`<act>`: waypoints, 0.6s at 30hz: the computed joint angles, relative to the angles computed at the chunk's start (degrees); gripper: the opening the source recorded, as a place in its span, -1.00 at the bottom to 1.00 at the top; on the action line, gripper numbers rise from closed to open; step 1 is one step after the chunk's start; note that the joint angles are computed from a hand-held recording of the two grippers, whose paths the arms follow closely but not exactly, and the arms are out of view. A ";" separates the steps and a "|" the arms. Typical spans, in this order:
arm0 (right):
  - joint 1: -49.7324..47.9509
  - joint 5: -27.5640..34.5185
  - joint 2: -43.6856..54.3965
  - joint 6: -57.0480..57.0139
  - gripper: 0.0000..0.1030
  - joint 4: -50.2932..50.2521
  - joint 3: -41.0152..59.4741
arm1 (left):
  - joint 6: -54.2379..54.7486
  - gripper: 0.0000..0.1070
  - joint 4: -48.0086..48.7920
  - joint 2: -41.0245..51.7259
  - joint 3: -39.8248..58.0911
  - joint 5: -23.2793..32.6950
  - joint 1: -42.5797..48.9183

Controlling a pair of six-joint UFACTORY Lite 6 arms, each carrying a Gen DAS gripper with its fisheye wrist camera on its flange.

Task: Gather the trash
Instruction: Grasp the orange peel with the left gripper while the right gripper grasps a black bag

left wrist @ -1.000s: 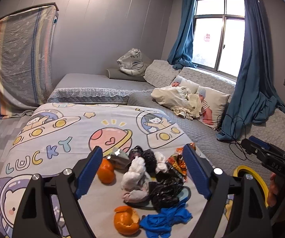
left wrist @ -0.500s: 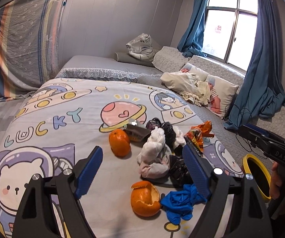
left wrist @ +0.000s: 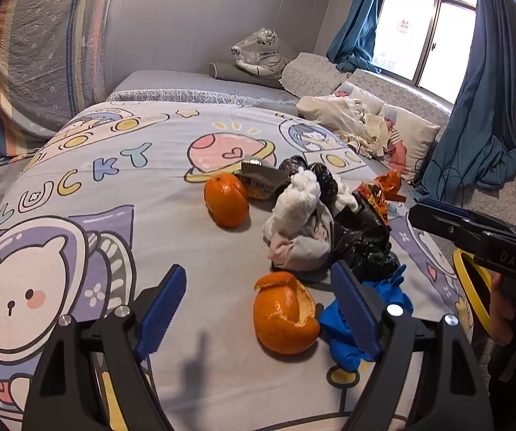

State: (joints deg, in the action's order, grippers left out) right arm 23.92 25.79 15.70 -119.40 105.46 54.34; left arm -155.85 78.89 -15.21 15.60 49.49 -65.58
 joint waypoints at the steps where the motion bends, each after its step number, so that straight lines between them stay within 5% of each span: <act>1: 0.29 -0.05 0.83 0.86 0.10 -0.80 0.57 | -0.66 0.48 0.72 0.35 -0.21 -0.79 0.45; 12: 1.25 0.23 9.74 12.42 -0.02 -11.31 8.40 | -10.85 0.43 15.50 4.01 -2.03 -11.76 9.56; 18: 1.66 -0.10 13.63 15.94 -0.04 -14.64 11.47 | -15.39 0.21 22.58 7.24 -1.40 -15.09 13.12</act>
State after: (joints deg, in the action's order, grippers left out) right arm 25.59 25.69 29.33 -103.46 90.82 65.80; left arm -171.24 101.47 -7.96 14.20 34.40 -52.46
